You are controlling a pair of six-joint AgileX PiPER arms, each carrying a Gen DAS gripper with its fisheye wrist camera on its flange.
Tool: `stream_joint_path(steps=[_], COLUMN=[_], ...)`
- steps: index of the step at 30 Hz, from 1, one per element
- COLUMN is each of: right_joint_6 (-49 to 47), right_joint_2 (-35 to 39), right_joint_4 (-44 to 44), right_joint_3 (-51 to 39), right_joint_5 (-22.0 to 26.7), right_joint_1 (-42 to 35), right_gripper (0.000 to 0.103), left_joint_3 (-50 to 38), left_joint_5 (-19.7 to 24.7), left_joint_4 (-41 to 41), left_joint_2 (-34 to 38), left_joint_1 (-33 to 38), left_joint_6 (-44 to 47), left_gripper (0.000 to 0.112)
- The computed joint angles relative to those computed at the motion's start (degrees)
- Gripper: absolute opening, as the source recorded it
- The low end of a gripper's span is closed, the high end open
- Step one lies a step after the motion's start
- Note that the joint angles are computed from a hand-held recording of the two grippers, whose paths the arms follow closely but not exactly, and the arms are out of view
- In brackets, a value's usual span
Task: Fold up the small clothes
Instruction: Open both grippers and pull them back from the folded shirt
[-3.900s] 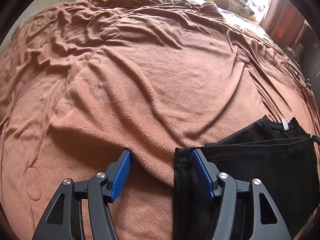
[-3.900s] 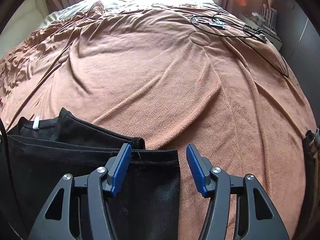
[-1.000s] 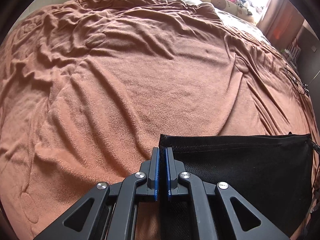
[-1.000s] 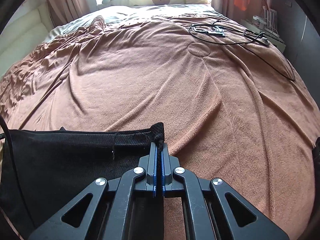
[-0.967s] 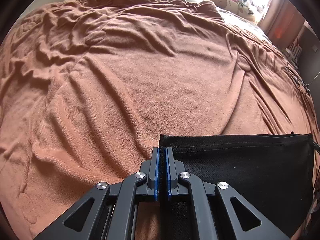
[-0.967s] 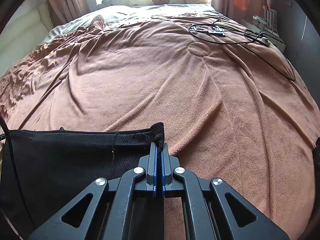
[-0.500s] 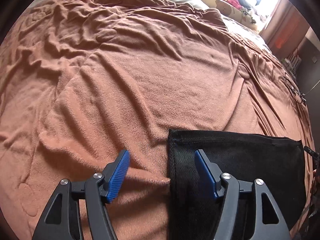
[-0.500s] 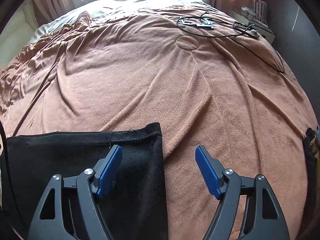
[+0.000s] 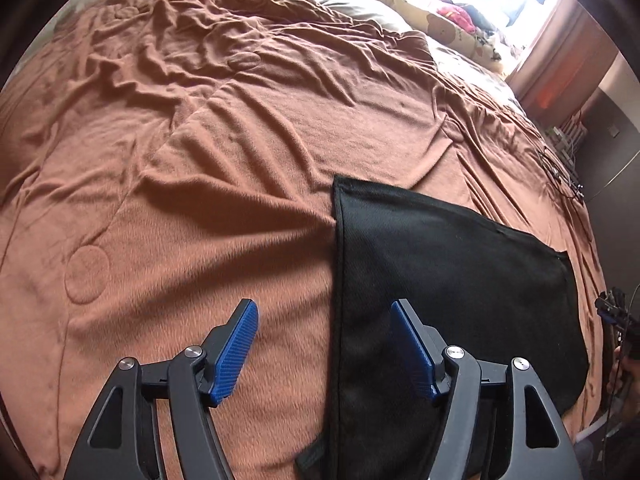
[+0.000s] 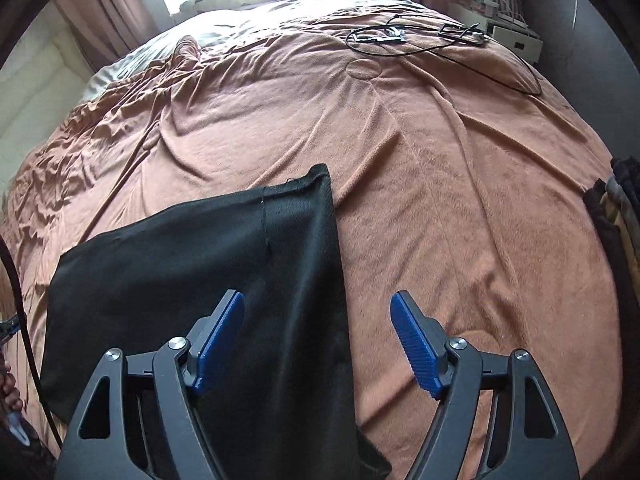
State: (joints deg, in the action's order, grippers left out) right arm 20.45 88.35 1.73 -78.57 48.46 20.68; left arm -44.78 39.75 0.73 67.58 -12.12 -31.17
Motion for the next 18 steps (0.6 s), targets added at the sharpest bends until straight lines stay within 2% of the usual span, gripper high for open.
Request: stream_joint_path(steps=[6,9,18], right_joint_6=[-0.8,0.2,-1.5], right_joint_2=[-10.5,-16.4,-34.0], right_joint_4=[1.5,1.4,6.6], right_joint_3=[9.9,15.1,27.9], right_joint_5=[-1.2,-1.6,0.0], right_joint_1=[0.9,1.1,-0.1], right_gripper=[0.074,0.074,0.074], left_joint_3=[4.4,6.3,7.0], left_joint_5=[4.4,7.8,26.4], left_joint_4=[5.3,9.1,26.5], left_joint_2=[-8.8,-13.9,-22.4], left_joint_1=[-7.4,-13.2,-46.8], left_joint_6=[-11.4,-19.9,-56.4], left_gripper=[0.070,0.070,0.070])
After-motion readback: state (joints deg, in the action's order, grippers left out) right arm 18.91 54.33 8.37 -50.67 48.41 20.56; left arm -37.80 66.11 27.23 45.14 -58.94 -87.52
